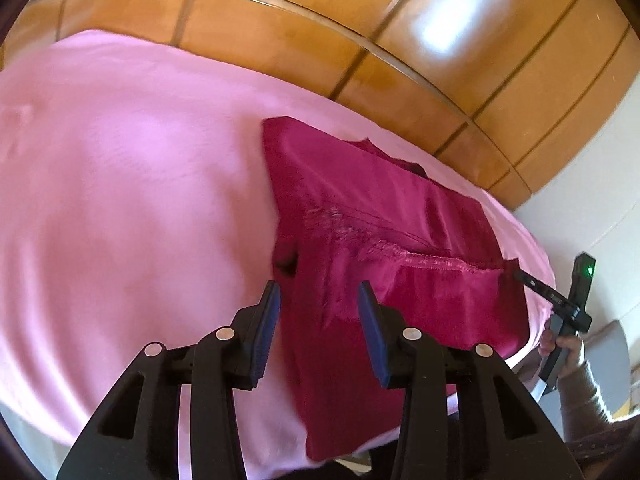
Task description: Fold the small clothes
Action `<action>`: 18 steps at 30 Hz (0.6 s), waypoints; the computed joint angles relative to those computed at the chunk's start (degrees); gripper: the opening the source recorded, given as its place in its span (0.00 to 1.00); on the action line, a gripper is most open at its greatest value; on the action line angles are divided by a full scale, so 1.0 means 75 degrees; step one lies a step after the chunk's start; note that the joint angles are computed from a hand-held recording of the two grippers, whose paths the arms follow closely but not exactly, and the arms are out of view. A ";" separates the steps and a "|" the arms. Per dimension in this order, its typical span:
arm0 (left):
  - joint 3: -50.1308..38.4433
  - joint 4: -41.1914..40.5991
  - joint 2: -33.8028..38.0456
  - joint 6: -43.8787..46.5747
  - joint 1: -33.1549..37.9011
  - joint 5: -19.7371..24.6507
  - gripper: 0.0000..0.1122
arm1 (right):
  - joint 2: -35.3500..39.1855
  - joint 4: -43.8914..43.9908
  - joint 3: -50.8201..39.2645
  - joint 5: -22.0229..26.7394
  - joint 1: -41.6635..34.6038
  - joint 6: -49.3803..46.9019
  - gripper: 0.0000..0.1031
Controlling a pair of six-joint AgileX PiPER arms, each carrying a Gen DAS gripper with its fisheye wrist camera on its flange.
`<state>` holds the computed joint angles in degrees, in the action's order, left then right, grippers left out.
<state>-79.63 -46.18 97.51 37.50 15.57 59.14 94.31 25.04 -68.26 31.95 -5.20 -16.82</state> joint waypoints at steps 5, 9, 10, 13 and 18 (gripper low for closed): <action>-0.0263 0.0122 0.0332 0.0035 -0.0375 -0.0221 0.35 | 0.0299 -0.0918 -0.0140 -0.0090 0.0409 0.0754 0.29; -0.0317 -0.0024 0.0418 0.0155 -0.0535 -0.0359 0.35 | 0.0191 -0.1405 -0.0086 -0.0064 0.0457 0.1224 0.10; -0.0291 -0.0072 0.0394 0.0246 -0.0558 -0.0422 0.35 | 0.0138 -0.1522 -0.0074 -0.0035 0.0475 0.1326 0.08; -0.0222 -0.0154 0.0306 0.0546 -0.0592 -0.0497 0.16 | -0.0149 -0.1795 -0.0021 0.0042 0.0561 0.1456 0.07; 0.0350 -0.0672 -0.0365 0.1218 -0.0349 -0.0736 0.05 | -0.0925 -0.1846 0.0114 0.0318 0.0611 0.1276 0.06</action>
